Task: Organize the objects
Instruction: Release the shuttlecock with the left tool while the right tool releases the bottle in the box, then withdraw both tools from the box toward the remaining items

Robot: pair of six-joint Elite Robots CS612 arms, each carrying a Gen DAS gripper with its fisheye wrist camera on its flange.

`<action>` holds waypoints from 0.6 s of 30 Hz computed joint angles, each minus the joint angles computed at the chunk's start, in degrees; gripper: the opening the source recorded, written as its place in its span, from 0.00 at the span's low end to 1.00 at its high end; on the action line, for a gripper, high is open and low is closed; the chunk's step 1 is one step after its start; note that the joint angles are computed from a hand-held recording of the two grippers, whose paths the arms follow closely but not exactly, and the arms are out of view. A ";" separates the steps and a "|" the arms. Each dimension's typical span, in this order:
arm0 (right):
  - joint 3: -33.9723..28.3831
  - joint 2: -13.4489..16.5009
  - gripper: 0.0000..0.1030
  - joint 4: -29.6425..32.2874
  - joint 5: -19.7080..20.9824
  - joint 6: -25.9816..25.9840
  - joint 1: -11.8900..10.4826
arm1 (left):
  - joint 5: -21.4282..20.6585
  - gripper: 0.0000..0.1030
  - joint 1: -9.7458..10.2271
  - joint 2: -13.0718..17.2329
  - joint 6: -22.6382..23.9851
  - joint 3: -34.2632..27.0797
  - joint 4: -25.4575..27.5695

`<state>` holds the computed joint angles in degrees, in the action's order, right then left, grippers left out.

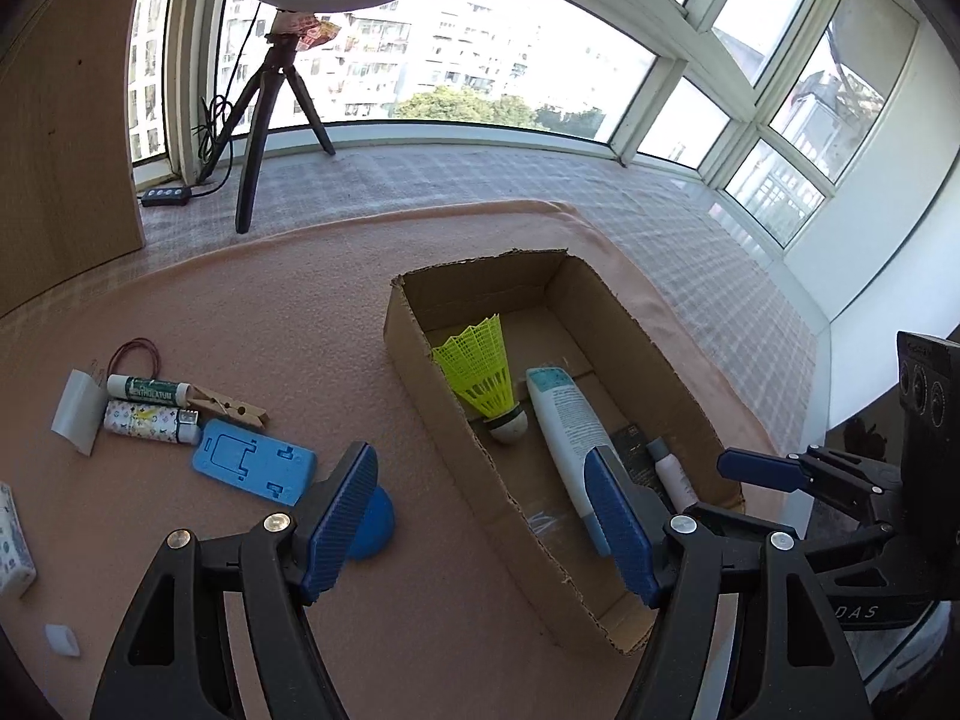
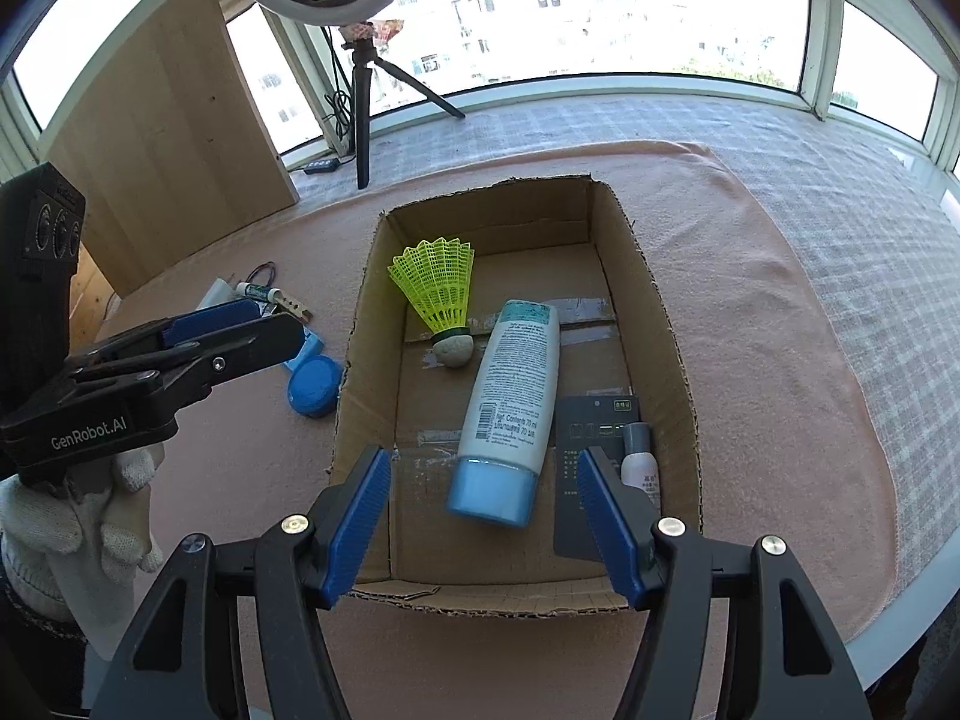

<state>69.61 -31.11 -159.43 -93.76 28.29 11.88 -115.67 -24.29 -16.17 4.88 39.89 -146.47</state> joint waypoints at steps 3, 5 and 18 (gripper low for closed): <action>-1.00 0.46 0.59 -0.01 0.71 -0.05 0.29 | 0.86 0.72 0.94 -1.14 -0.73 2.54 -0.92; -1.89 0.89 0.59 -0.03 1.80 0.02 0.48 | 1.61 0.72 1.63 -1.97 -1.35 4.50 -1.84; -10.42 4.74 0.59 3.29 6.73 -3.72 2.65 | 6.68 0.72 6.97 -6.72 -6.92 15.24 -7.57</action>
